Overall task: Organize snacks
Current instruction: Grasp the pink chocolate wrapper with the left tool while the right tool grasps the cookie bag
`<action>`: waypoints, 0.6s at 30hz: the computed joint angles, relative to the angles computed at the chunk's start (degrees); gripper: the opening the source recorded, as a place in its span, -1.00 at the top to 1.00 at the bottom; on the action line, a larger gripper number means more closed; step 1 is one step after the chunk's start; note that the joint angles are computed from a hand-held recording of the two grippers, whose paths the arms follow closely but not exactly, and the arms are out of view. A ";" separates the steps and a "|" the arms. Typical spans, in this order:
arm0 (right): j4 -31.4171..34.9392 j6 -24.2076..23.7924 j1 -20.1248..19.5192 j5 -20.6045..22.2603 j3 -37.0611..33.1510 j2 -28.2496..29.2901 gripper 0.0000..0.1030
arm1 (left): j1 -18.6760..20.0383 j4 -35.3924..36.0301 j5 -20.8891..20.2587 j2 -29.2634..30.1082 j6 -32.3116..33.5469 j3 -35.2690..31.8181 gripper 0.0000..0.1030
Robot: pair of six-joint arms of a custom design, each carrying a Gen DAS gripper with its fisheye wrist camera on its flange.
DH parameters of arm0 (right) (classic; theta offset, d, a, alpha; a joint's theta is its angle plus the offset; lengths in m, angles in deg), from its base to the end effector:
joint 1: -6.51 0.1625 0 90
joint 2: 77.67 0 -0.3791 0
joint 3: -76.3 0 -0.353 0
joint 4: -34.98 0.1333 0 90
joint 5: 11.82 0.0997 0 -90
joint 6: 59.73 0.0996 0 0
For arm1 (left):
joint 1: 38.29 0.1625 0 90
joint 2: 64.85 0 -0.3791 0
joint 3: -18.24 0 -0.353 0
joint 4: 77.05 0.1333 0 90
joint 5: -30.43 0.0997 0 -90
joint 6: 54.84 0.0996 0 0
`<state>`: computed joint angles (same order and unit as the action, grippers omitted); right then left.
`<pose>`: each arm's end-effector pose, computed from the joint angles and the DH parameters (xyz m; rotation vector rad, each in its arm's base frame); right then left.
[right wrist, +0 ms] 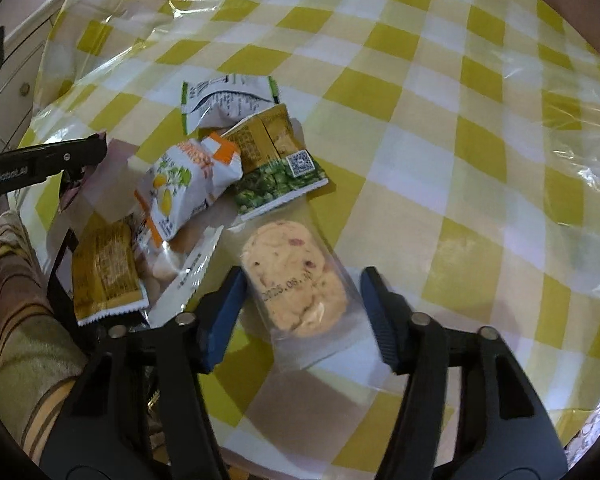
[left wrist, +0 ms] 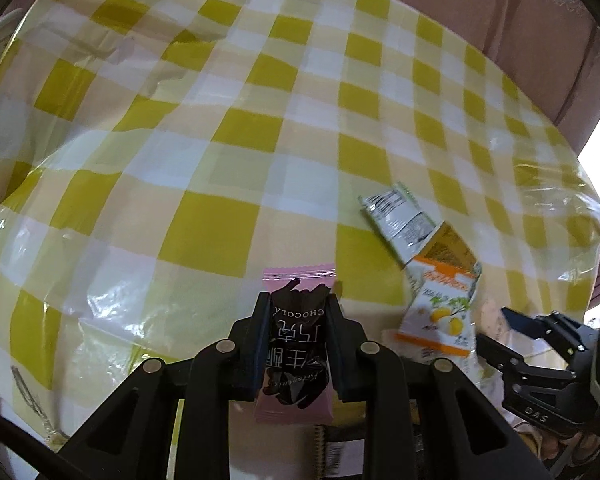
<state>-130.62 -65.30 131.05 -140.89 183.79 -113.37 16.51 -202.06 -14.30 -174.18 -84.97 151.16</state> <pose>0.3545 -0.3907 -0.0221 0.8232 -2.3405 0.3001 -0.0117 -0.3706 0.3300 0.0064 2.4736 -0.7642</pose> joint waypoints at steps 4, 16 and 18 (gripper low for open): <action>-0.72 0.51 0.02 -0.27 0.25 -0.11 0.21 | -1.78 0.48 1.33 -1.03 -1.35 0.71 0.50; -5.74 2.77 1.63 -3.64 3.45 -2.67 0.22 | -9.28 0.71 4.45 -5.27 -6.74 3.83 0.50; -6.04 3.32 1.76 -3.80 3.92 -3.51 0.22 | -10.94 1.41 4.86 -5.56 -7.94 4.12 0.50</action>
